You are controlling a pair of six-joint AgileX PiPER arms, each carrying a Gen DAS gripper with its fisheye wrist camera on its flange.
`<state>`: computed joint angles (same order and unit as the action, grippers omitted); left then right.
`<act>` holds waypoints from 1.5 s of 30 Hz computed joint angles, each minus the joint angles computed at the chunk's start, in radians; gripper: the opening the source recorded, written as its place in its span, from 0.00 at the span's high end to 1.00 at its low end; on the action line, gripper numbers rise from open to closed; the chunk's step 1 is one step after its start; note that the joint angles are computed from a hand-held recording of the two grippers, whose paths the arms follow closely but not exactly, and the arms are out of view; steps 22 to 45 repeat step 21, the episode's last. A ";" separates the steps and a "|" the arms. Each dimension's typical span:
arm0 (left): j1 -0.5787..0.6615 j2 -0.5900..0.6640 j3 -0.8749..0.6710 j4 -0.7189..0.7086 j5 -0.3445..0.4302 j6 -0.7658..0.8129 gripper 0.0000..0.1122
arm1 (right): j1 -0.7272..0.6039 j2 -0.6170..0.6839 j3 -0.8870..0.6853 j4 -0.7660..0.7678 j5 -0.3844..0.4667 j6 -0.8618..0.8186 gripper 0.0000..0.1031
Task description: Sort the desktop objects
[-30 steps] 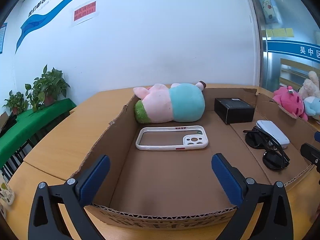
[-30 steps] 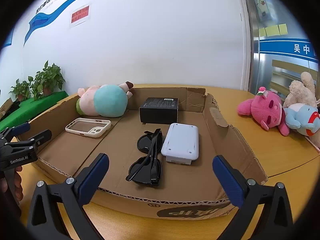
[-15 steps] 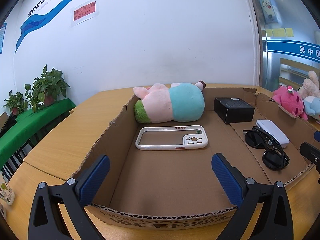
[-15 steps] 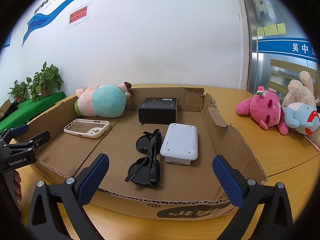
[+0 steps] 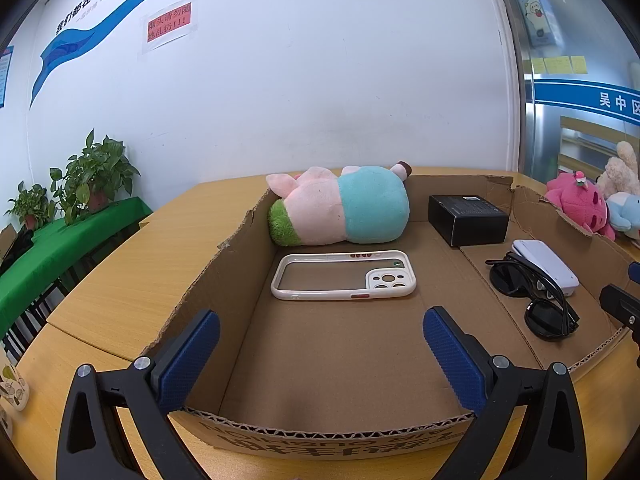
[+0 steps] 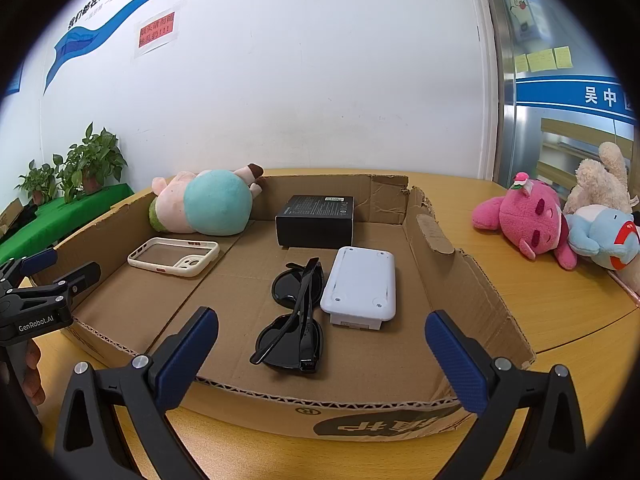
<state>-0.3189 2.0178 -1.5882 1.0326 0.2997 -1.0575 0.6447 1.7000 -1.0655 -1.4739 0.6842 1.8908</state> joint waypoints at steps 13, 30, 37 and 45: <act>-0.001 -0.001 0.003 0.010 0.001 -0.012 0.08 | 0.003 0.001 -0.001 0.002 0.003 -0.001 0.00; -0.003 -0.002 0.004 0.010 0.002 -0.013 0.08 | 0.003 0.001 -0.002 0.003 0.004 -0.002 0.00; -0.003 -0.002 0.004 0.010 0.002 -0.013 0.08 | 0.003 0.001 -0.002 0.003 0.004 -0.002 0.00; -0.003 -0.002 0.004 0.010 0.002 -0.013 0.08 | 0.003 0.001 -0.002 0.003 0.004 -0.002 0.00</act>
